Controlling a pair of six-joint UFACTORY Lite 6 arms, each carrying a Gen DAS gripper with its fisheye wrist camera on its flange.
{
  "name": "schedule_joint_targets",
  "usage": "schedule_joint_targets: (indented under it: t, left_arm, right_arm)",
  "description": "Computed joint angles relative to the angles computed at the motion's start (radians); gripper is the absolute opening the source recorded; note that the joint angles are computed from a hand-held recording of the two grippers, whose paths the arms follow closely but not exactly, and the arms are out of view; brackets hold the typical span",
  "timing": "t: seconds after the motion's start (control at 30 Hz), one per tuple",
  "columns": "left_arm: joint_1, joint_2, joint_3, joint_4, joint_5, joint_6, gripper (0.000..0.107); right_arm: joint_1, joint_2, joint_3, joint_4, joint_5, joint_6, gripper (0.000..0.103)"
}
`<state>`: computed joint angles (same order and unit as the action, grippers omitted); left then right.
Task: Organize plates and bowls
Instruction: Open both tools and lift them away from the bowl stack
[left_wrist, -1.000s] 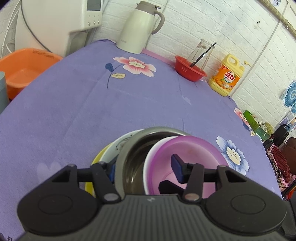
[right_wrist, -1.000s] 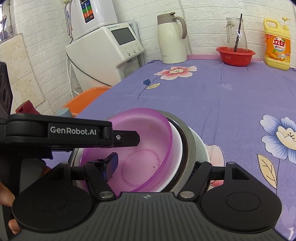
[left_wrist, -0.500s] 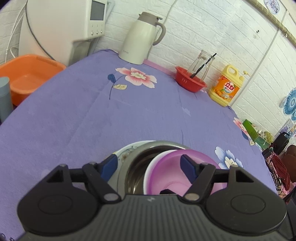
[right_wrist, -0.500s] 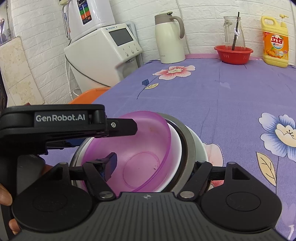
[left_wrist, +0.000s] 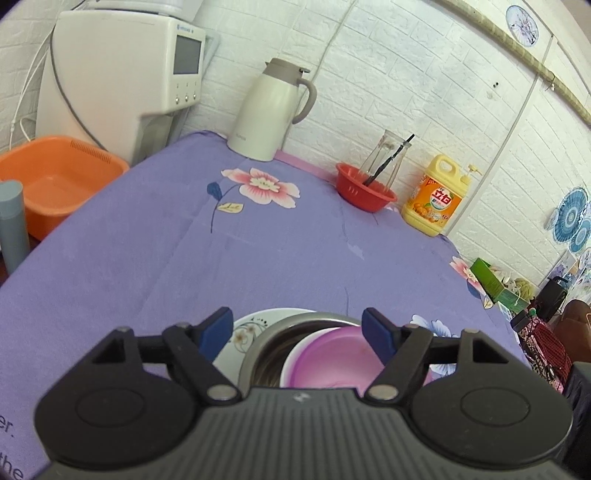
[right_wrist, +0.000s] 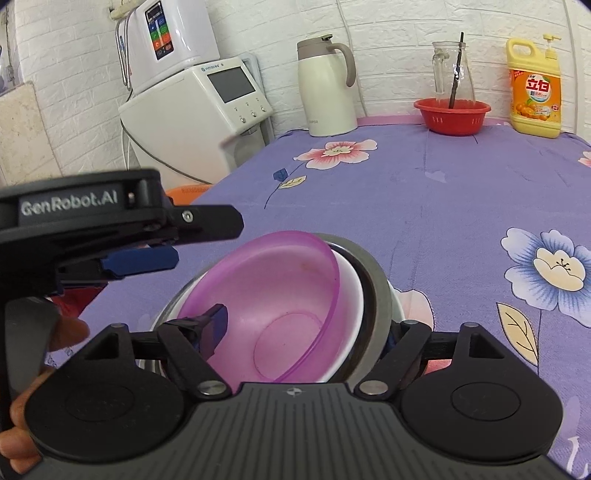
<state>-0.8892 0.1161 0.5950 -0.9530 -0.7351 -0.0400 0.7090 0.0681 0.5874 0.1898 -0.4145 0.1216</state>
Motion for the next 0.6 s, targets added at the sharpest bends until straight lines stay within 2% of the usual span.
schedule_joint_targets:
  t: [0.13, 0.17, 0.33, 0.6]
  left_arm:
    - [-0.007, -0.012, -0.013, -0.021, -0.016, 0.01, 0.075]
    - [-0.005, -0.012, -0.013, -0.021, -0.015, 0.011, 0.075]
    - [0.008, 0.004, 0.005, -0.003, -0.006, 0.003, 0.075]
    - [-0.071, 0.003, 0.026, -0.12, -0.044, 0.105, 0.077]
  right_arm:
    - [-0.003, -0.046, -0.049, 0.024, -0.052, 0.014, 0.103]
    - [0.0, -0.055, -0.058, 0.085, -0.069, -0.037, 0.103]
    - [0.011, -0.114, -0.093, 0.167, -0.123, -0.127, 0.103]
    - [-0.046, -0.25, -0.195, 0.196, -0.131, -0.154, 0.103]
